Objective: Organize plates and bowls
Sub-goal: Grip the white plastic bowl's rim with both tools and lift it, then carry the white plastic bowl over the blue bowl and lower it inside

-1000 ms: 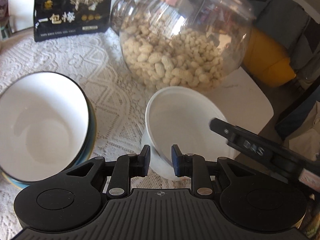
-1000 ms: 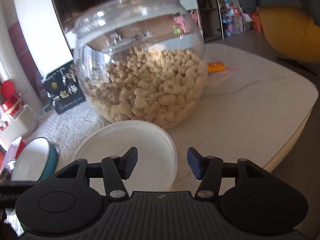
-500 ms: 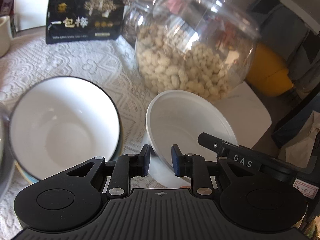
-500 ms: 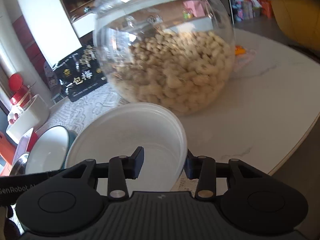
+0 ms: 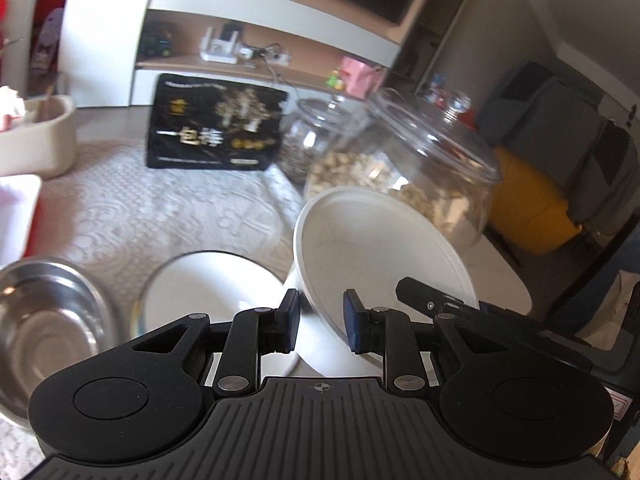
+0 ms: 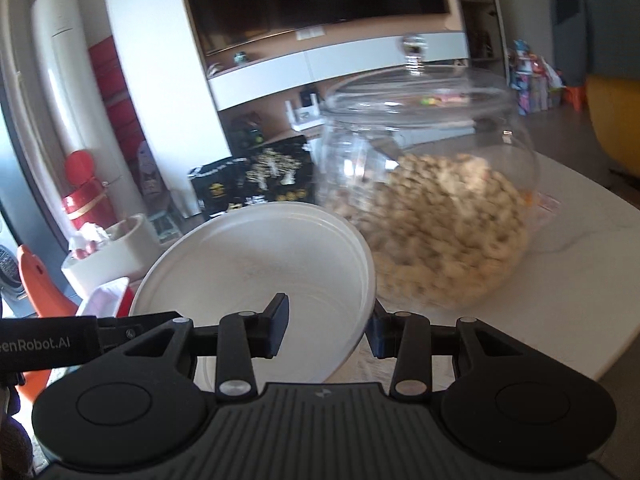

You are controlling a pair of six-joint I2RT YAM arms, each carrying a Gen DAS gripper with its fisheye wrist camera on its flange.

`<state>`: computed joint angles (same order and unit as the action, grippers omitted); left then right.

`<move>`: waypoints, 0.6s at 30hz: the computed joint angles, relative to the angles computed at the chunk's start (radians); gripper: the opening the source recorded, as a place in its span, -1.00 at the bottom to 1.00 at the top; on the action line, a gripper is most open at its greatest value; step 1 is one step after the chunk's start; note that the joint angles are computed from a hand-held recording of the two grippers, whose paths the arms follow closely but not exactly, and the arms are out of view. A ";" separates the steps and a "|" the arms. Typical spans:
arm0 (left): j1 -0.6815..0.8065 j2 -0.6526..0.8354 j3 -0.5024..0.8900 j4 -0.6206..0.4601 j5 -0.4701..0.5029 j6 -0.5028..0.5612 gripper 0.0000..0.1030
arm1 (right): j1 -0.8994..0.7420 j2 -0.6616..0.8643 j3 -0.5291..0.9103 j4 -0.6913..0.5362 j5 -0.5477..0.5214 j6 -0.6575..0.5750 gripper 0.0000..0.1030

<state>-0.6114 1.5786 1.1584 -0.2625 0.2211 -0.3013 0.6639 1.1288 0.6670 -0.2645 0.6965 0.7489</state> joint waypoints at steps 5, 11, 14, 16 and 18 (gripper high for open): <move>0.112 0.010 -0.011 0.000 0.085 -0.006 -0.50 | 0.020 0.144 0.074 0.080 -0.010 -0.033 -0.23; 0.207 0.088 0.004 -0.005 0.136 0.007 -0.51 | 0.044 0.322 0.164 0.133 -0.006 -0.042 -0.23; 0.203 0.116 0.001 0.007 0.071 0.029 -0.55 | 0.046 0.408 0.207 0.146 -0.026 -0.061 -0.23; 0.211 0.131 0.000 0.017 0.068 0.032 -0.54 | 0.043 0.447 0.223 0.149 -0.037 -0.069 -0.23; 0.224 0.144 0.001 0.020 0.084 0.033 -0.52 | 0.033 0.469 0.230 0.152 -0.057 -0.065 -0.23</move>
<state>-0.3872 1.7222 1.1589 -0.2427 0.3053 -0.2681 0.6973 1.5980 0.8969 -0.1120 0.6397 0.6835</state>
